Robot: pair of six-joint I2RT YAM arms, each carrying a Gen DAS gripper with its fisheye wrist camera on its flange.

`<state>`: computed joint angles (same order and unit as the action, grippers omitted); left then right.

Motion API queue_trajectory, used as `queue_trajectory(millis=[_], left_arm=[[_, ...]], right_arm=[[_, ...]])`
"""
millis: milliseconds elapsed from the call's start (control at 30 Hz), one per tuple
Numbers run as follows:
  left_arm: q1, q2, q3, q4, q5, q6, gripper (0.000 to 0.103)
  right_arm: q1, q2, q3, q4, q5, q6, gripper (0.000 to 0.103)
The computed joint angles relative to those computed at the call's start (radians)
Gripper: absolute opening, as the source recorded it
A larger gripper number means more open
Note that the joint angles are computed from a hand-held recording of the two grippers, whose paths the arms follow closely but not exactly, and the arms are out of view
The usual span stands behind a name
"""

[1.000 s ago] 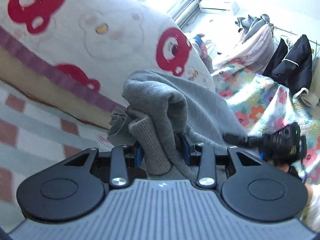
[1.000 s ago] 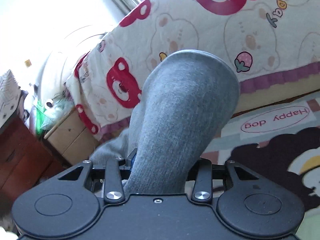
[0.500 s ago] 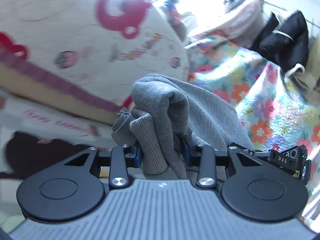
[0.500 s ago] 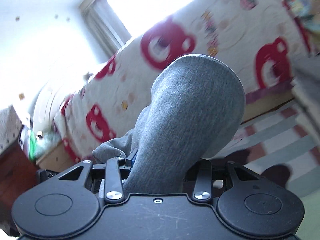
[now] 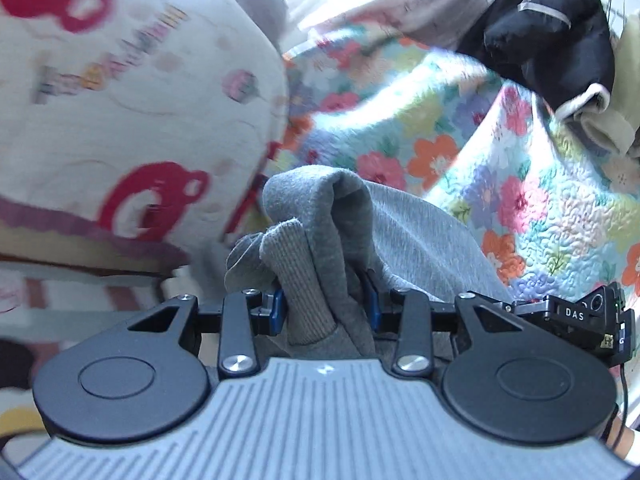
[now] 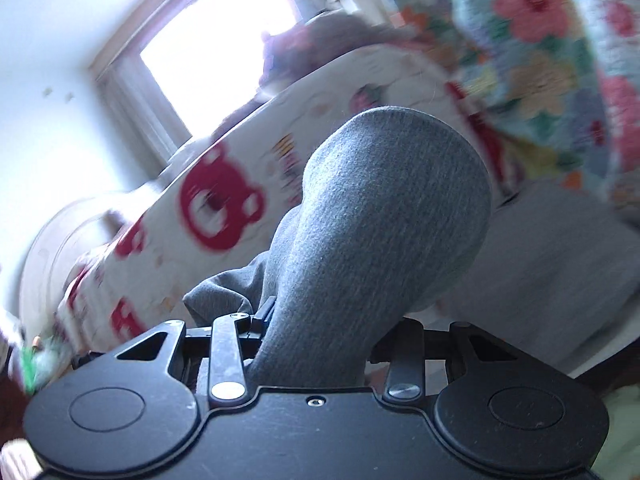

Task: Fold clothes
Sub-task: 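Lift the folded sweatshirt with both grippers and carry it toward the clothes stack, then lower the sweatshirt onto the stack of folded clothes and open both grippers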

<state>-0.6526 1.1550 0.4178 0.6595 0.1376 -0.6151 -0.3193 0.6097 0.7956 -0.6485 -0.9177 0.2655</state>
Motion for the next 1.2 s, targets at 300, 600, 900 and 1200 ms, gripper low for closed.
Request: queue_trajectory(millis=[300,600,900,1200], left_arm=[[0.051,0.758,0.903,-0.236,0.149,0.192,0.037],[0.121,1.146,1.193,-0.316,0.286,0.027,0.048],[0.118,1.133,1.163,-0.305,0.215,0.018,0.052],[0.155,1.078,1.114,-0.145,0.219,-0.039,0.047]], right_arm=[[-0.241,0.466,-0.189,0.905,-0.039,0.525,0.046],[-0.145,0.797,-0.349,1.218,0.205,0.621,0.055],[-0.218,0.784,-0.256,1.143,0.194,0.619,0.086],[-0.065,0.81,-0.123,1.216,0.093,0.51,0.047]])
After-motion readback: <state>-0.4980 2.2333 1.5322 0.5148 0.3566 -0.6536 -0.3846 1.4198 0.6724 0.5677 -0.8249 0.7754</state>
